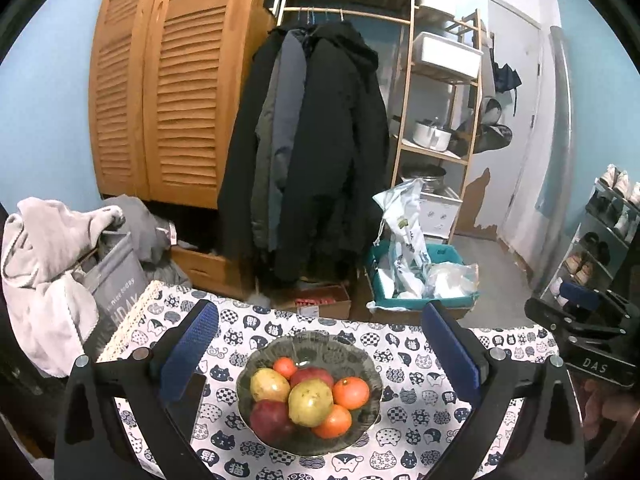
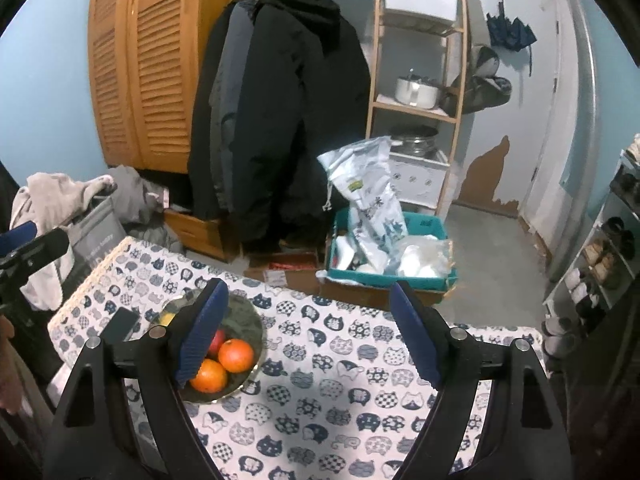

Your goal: Organize fruits

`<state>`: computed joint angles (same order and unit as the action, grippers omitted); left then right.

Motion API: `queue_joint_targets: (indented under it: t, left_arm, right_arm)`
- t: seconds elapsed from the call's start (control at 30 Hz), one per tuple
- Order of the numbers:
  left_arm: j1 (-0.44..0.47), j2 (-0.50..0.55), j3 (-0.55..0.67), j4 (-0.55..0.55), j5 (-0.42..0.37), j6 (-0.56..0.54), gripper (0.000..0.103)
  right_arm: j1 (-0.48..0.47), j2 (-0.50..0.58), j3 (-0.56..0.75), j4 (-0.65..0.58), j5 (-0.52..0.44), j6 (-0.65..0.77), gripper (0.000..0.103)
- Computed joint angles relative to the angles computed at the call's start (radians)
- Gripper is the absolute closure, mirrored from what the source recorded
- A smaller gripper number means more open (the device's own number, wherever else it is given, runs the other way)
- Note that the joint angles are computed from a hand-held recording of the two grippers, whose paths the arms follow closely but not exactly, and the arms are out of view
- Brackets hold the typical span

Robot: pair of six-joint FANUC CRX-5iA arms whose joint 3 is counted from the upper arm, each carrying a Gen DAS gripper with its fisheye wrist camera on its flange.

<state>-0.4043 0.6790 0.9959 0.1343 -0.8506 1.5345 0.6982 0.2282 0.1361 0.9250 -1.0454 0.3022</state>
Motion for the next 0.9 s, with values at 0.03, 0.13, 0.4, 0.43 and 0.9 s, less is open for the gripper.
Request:
queue_joint_targets:
  t: [0.03, 0.13, 0.4, 0.43, 0.9]
  left_arm:
    - [-0.003, 0.000, 0.005, -0.004, -0.003, 0.003, 0.001]
    - [-0.003, -0.025, -0.034, 0.005, 0.024, -0.006, 0.001]
    - [-0.013, -0.019, -0.008, -0.015, -0.003, 0.007, 0.001]
    - [-0.014, -0.008, 0.011, -0.019, -0.014, 0.009, 0.001]
    - [-0.038, 0.039, 0.101, -0.062, -0.073, 0.011, 0.001]
  right_arm:
    - [0.002, -0.007, -0.008, 0.007, -0.003, -0.004, 0.021]
    - [0.005, -0.040, -0.051, 0.036, 0.008, -0.048, 0.021]
    - [0.016, -0.087, -0.119, 0.087, -0.019, -0.089, 0.021]
    - [0.017, -0.093, -0.128, 0.093, -0.017, -0.096, 0.021]
    - [0.005, -0.130, -0.181, 0.118, -0.029, -0.143, 0.021]
